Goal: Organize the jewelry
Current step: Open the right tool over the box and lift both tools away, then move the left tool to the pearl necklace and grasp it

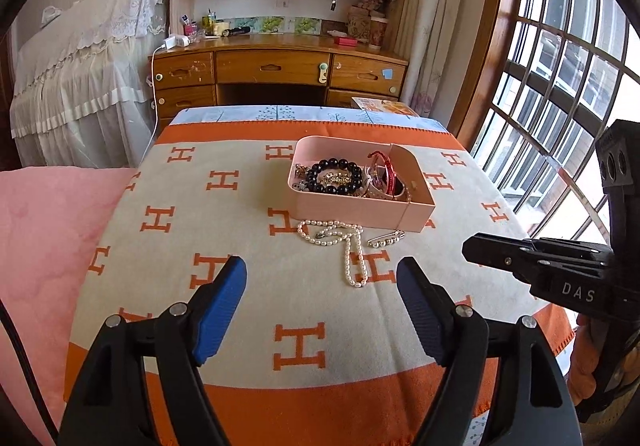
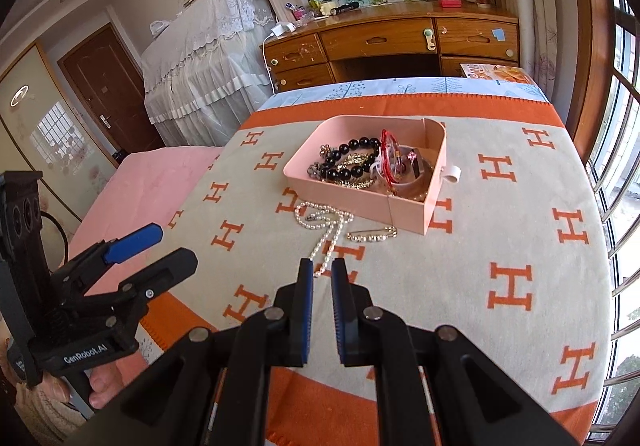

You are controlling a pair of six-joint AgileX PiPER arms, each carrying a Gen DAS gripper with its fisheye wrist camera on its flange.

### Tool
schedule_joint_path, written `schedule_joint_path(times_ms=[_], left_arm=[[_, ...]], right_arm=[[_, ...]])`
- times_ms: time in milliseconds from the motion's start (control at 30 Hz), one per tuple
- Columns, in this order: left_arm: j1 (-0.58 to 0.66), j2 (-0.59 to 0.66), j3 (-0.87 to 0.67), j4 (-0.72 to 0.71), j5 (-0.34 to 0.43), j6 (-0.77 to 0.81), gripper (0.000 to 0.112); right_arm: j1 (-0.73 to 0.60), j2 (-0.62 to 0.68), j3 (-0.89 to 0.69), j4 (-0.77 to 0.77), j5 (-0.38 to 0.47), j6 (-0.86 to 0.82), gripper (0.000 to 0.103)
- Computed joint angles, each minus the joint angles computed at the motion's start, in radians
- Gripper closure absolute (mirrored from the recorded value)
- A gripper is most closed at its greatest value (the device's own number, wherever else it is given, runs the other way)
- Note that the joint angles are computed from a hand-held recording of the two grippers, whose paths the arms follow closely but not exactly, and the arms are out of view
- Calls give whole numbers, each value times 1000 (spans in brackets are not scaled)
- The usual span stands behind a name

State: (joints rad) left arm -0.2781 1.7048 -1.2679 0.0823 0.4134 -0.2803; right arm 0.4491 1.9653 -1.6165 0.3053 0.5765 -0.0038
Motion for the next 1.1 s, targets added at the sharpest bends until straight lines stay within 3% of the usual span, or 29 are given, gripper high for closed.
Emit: schedule_joint_path(times_ms=[200, 333, 433, 467, 600, 767, 933, 1100], left_arm=[[4, 32, 1, 5, -1, 1, 35], [13, 60, -6, 8, 5, 4, 34], [22, 75, -3, 0, -2, 21, 31], [27, 79, -1, -2, -5, 26, 26], [47, 113, -6, 7, -5, 31, 25], [87, 172, -41, -76, 6, 102, 25], [103, 218, -79, -173, 16, 195, 25], [92, 292, -182, -279, 79, 292, 25]], right_arm=[[2, -5, 87, -6, -64, 17, 94], [0, 23, 87, -26, -60, 38, 93], [6, 48, 78, -70, -57, 78, 81], [9, 54, 76, -87, -59, 95, 80], [10, 77, 61, -115, -65, 116, 80], [21, 109, 31, -193, -82, 166, 80], [25, 179, -59, -181, -41, 144, 80], [27, 205, -87, -176, -54, 143, 80]])
